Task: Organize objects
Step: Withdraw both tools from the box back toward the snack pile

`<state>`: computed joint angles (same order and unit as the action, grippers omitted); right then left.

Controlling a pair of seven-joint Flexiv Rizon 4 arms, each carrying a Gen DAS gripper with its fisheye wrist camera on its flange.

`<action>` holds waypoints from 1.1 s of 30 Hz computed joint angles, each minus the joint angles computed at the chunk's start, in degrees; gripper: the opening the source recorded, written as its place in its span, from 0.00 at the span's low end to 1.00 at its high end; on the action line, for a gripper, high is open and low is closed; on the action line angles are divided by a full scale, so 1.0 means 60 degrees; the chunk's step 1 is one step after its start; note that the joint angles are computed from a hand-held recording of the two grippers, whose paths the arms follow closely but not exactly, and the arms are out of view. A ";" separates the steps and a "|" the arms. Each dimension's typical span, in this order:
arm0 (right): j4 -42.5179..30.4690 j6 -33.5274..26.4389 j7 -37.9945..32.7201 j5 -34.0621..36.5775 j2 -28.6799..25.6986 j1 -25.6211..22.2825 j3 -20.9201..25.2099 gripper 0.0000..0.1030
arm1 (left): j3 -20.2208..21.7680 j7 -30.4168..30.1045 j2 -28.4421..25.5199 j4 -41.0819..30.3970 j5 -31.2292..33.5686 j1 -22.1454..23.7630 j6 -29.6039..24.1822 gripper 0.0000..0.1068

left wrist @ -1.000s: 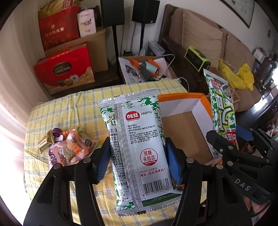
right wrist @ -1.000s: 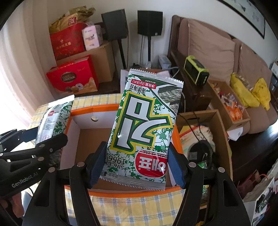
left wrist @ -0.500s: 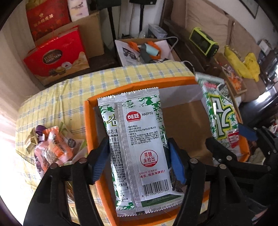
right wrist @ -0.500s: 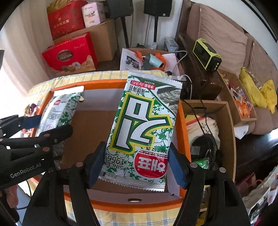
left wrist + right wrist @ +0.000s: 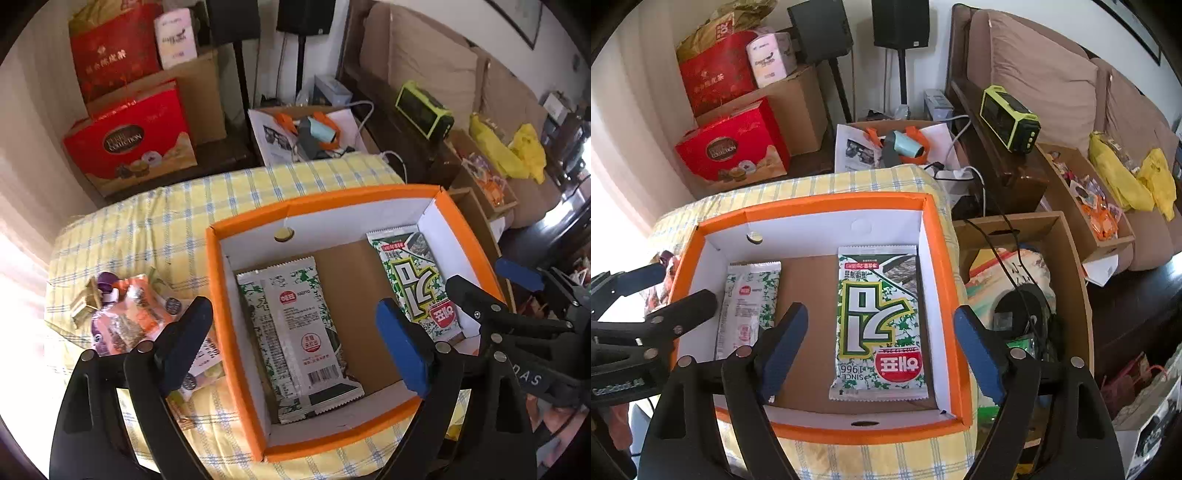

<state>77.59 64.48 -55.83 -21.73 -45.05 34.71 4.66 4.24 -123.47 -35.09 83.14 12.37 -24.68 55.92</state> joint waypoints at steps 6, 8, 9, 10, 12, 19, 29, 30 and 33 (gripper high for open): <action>0.0341 0.0317 0.0158 -0.0018 0.0243 0.0045 -0.0049 0.89 | 0.0271 -0.0336 0.0585 0.0752 0.0444 -0.0066 0.0718 0.87; 0.0498 0.0497 0.0269 -0.0167 0.0337 0.0145 -0.0182 0.93 | 0.0401 -0.0497 0.0738 0.0933 0.0680 -0.0129 0.0783 0.88; 0.0571 0.0576 0.0343 -0.0271 0.0383 0.0217 -0.0266 0.94 | 0.0473 -0.0587 0.0829 0.1037 0.0813 -0.0153 0.0787 0.88; 0.0648 0.0642 0.0408 -0.0367 0.0435 0.0280 -0.0325 0.97 | 0.0472 -0.0642 0.0939 0.1221 0.0873 -0.0103 0.0907 0.88; 0.0738 0.0767 0.0479 -0.0449 0.0496 0.0321 -0.0304 0.99 | 0.0326 -0.0683 0.1129 0.1595 0.0675 0.0126 0.1083 0.88; 0.0963 0.1149 0.1043 -0.0905 0.0621 0.0673 -0.0541 1.00 | 0.0402 -0.1098 0.1684 0.2388 0.0938 0.0368 0.1272 0.96; 0.0648 0.0996 0.0963 -0.0987 0.0553 0.0897 -0.0184 1.00 | 0.0331 -0.1367 0.2450 0.3461 0.1097 0.0865 0.1707 0.96; 0.0608 0.0980 0.0901 -0.0974 0.0544 0.0916 -0.0132 1.00 | 0.0360 -0.1435 0.2579 0.3673 0.1077 0.0955 0.1894 0.96; 0.0410 0.0844 0.0635 -0.0819 0.0479 0.0924 0.0123 1.00 | -0.0002 -0.0763 0.2975 0.4480 0.0239 0.1651 0.2386 0.96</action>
<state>80.05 69.55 -52.02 -26.64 -42.18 40.25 5.40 4.23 -128.05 -17.24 110.02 13.81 -14.78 70.23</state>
